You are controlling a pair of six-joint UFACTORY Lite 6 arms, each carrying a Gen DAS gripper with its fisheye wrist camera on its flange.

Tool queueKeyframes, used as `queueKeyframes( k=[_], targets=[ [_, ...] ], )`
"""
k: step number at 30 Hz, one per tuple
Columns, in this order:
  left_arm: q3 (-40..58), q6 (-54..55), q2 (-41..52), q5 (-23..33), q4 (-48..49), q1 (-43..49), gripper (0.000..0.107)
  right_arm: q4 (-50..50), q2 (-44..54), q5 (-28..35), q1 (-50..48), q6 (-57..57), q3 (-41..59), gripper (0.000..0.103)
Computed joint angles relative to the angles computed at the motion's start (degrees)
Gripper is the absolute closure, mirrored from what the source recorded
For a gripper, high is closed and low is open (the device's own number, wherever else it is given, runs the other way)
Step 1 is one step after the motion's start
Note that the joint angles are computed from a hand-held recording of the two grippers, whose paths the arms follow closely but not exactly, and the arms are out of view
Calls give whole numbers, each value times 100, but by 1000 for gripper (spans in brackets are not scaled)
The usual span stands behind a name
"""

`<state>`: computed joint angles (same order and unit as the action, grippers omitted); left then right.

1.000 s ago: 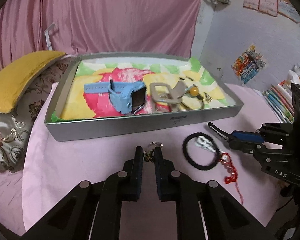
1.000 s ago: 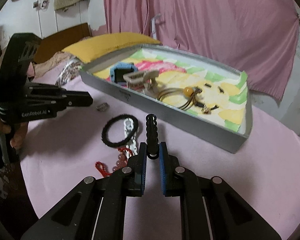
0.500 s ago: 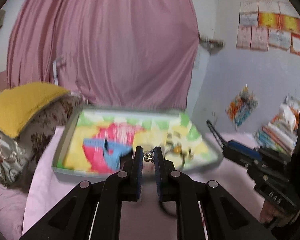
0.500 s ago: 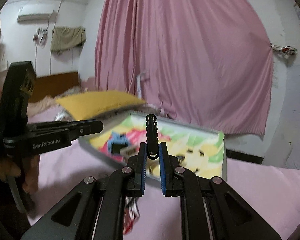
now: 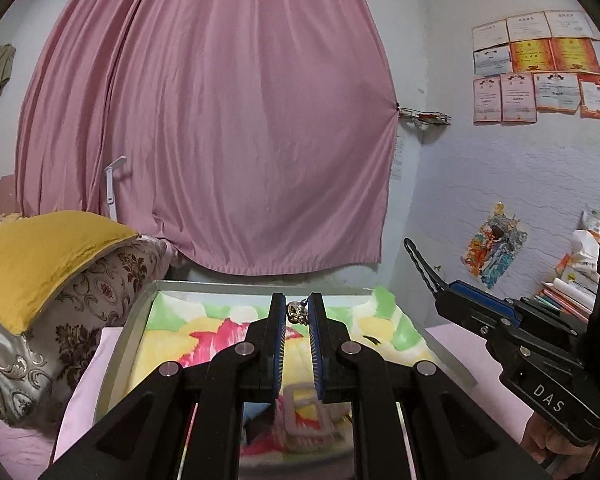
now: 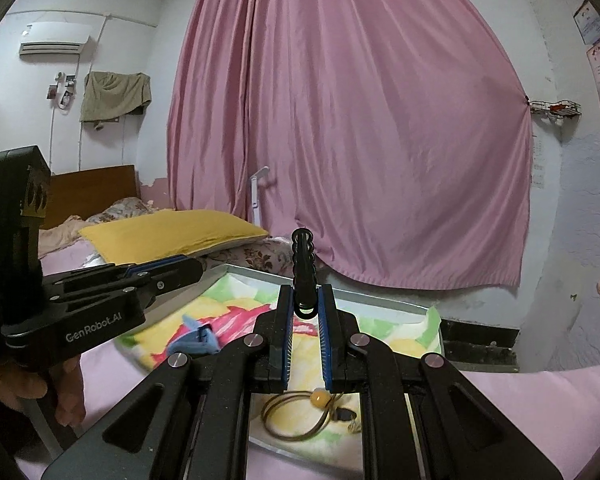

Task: Organize jewelry
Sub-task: 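Carry the ring with the left tool while the right tool carries the bracelet over the tray, then open the left tool releasing the ring while the right tool releases the bracelet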

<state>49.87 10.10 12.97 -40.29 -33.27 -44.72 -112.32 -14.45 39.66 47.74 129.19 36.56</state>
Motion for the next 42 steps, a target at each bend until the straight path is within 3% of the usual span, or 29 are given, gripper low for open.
queueKeyframes(
  k=[7,15,19,24,30,42],
  targets=[
    [541,-75,516,400,120,247,96,-458,743,-647,-622,538,433,93],
    [1246,-334,1023,1852,316,687,96,-1270,1358,-1924,-1354,1347,718,93],
    [1481,-363,1240,2295,323,805,96,-1984,1612,-2409,-1591,2018,809,93],
    [1567,172,1353,2402,-131,743,96,-3452,2009,-2888,-1859,3505,1004,93],
    [1807,1224,1519,2569,-1122,699,96,-3374,2219,-3062,-1873,3443,1142,93],
    [1822,1470,1514,2609,-1397,728,96,-3050,2190,-3071,-1834,3198,1134,92]
  ],
)
